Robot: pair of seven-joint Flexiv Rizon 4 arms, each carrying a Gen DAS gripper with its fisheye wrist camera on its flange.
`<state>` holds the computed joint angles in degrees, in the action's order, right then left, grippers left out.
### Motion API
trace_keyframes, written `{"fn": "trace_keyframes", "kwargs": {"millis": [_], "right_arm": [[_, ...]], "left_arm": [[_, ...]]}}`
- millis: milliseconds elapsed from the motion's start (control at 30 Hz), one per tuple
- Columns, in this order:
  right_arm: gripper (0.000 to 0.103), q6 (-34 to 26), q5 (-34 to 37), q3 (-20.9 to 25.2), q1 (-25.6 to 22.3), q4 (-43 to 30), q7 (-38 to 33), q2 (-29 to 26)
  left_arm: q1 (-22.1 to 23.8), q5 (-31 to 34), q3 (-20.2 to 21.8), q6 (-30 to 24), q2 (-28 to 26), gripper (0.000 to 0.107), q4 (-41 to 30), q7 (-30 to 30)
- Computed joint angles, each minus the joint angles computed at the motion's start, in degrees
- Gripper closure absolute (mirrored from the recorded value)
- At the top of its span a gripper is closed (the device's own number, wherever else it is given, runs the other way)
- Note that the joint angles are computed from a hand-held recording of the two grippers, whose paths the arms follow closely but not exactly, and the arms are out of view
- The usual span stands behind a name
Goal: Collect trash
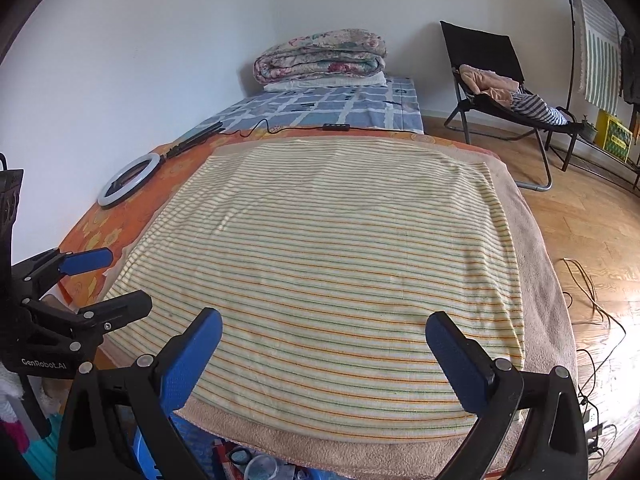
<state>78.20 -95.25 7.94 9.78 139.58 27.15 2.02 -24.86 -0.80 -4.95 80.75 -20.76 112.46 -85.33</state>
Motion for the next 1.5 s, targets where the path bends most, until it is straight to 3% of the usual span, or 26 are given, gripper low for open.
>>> {"fn": "trace_keyframes", "kwargs": {"millis": [1500], "right_arm": [[0.0,-1.4,2.2,0.3,0.7,0.1,-1.1,-1.3]], "left_arm": [[1.2,-1.9,-0.7,0.3,0.2,0.006,1.0,-0.1]]}}
